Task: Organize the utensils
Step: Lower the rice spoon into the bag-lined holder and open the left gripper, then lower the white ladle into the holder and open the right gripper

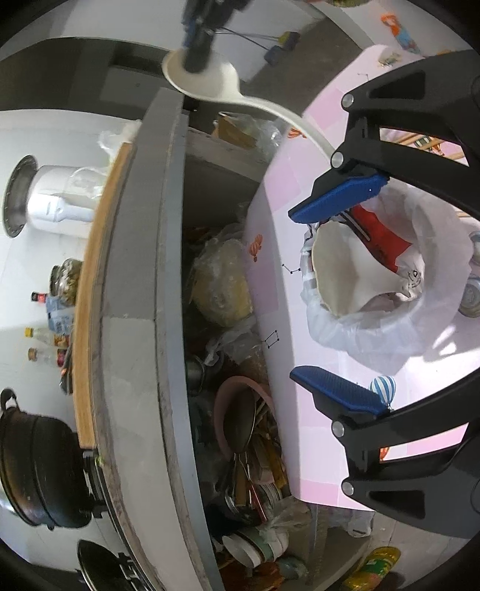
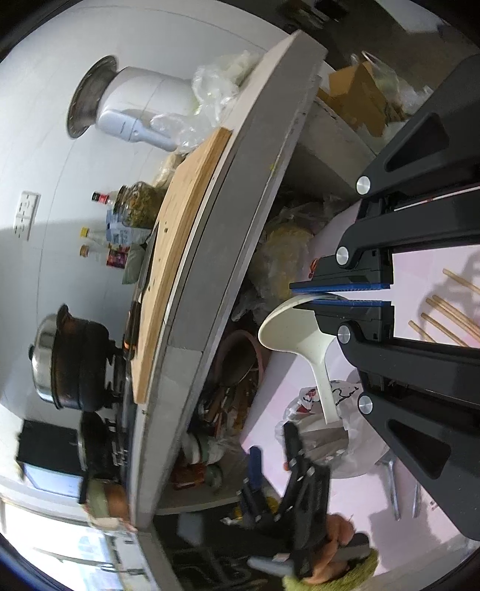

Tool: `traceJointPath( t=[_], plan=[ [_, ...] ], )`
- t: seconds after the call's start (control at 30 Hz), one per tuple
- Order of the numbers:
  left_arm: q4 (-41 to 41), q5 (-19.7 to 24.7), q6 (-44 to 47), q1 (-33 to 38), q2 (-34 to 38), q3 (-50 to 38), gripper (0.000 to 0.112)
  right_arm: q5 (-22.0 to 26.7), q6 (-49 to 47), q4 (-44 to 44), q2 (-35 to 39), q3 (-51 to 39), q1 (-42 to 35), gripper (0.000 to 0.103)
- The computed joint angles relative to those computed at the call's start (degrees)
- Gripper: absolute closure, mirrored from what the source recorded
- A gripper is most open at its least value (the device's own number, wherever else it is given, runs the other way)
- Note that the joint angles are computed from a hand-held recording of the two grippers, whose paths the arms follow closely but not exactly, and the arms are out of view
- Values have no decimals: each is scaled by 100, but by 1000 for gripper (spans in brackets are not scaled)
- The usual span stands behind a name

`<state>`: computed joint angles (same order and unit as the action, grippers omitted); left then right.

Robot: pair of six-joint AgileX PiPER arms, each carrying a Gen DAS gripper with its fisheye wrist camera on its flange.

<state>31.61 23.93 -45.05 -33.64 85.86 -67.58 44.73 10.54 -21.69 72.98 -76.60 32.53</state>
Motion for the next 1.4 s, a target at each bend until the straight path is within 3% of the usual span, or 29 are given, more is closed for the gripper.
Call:
traceJointPath(
  t=[0.2,0.33,0.67,0.93,1.4],
  plan=[
    [115,-64,-479,125,-888,704,29,368,114,-647,405,-322,573,99],
    [625,99,-1313,91,-1651,1380,29,631,-11,-916,836,-641,952,99],
    [2211,1827,-3598,-1204,-3228,2856,28,898,-365,-572,1654,-973,1359,99],
    [2553,2627,-4518,-2223,-3481,3425,28,947,-437,-191,1865,-1096,1287,99],
    [2614,3251,-5444,-3118,-3568,3839,27,1727,-585,-222,2783,-2090,1428,99]
  ],
)
